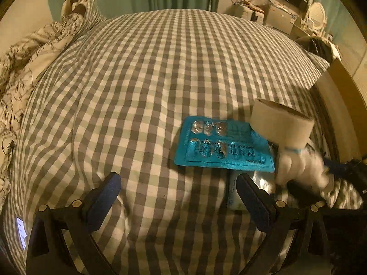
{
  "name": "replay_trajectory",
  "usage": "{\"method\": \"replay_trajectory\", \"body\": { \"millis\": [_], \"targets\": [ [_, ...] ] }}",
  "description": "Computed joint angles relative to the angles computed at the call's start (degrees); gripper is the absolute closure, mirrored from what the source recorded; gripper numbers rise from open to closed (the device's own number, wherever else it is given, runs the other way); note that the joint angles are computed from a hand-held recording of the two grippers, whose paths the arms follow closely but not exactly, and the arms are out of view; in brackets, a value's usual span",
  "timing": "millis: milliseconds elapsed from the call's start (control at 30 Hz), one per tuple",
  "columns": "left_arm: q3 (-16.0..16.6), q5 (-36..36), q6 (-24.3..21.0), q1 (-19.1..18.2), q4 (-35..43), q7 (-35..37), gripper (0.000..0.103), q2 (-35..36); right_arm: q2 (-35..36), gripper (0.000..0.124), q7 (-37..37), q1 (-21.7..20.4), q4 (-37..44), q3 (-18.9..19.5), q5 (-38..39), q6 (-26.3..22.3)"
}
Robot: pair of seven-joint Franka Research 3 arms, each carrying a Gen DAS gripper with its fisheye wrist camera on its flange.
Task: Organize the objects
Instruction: 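Reach both tools back toward the tissue pack and white toy figure, then grasp the tissue pack with the left tool while the right tool carries the toy figure into the box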
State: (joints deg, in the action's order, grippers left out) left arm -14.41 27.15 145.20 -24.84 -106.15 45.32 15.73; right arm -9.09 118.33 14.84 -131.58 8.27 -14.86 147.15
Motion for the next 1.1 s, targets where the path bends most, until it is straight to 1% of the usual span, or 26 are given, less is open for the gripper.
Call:
{"method": "replay_trajectory", "body": {
  "millis": [67,133,233,333,367,400,433,467,500,533,600,733,900,1033,1100],
  "targets": [
    [-0.48,0.85,-0.53,-0.52,0.42,1.9,0.0,0.32,-2.43,0.071,3.95,-0.85,-1.1,1.22,-4.26,0.2],
    [-1.18,0.65,-0.06,-0.74,0.7,4.82,0.0,0.63,-4.43,0.071,7.47,-1.82,-1.84,2.51,-7.86,-0.71],
    [-1.5,1.83,-1.26,-2.16,2.17,8.12,0.0,1.75,-5.76,0.071,7.85,-2.2,-2.89,2.2,-7.45,-0.22],
    [-2.01,1.08,-1.38,-2.74,3.38,11.35,0.005,2.93,-7.25,0.071,9.22,-3.32,-3.79,2.47,-7.71,-0.07],
    [-2.58,-0.25,-1.32,-2.56,3.99,13.43,0.009,3.58,-7.39,0.071,10.16,-3.81,-3.84,2.89,-8.24,0.16],
    [-2.81,-1.27,-1.66,-2.59,4.73,14.82,0.016,4.28,-7.88,0.071,10.8,-4.2,-4.11,3.06,-8.56,0.2],
    [-2.9,-2.11,-2.89,-2.89,6.24,16.01,0.019,5.58,-8.13,0.071,11.01,-4.42,-4.23,3.14,-8.56,0.15],
    [-2.62,-2.26,-4.08,-3.42,7.42,16.43,0.03,6.51,-8.0,0.071,11.35,-4.64,-4.19,3.24,-8.53,0.29],
    [-2.56,-2.71,-5.61,-3.8,8.79,17.36,0.035,7.61,-7.65,0.071,11.66,-4.78,-4.03,3.31,-8.4,0.41],
    [-2.46,-3.0,-5.81,-4.02,9.18,17.89,0.036,8.0,-7.68,0.071,11.56,-4.77,-4.0,3.26,-8.21,0.26],
    [-2.03,-3.04,-4.28,-4.18,7.95,17.68,0.047,7.01,-7.7,0.071,11.54,-4.84,-3.9,3.42,-8.45,-0.04],
    [-2.18,-5.25,-0.9,-3.01,4.16,16.76,0.049,3.8,-8.85,0.071,11.86,-4.75,-4.85,3.7,-9.12,0.24],
    [-2.98,-7.04,3.47,-1.94,-2.42,15.07,0.05,-3.17,-12.13,0.071,12.04,-4.98,-6.95,4.46,-8.22,0.9],
    [-3.43,-6.04,5.27,-2.2,-7.11,12.15,0.05,-9.16,-16.33,0.071,12.48,-5.53,-8.78,5.76,-7.61,0.78],
    [-3.68,-4.48,5.32,-2.45,-8.0,10.05,0.05,-11.3,-18.92,0.071,12.95,-6.04,-9.6,6.83,-7.53,0.38]
  ]
}}
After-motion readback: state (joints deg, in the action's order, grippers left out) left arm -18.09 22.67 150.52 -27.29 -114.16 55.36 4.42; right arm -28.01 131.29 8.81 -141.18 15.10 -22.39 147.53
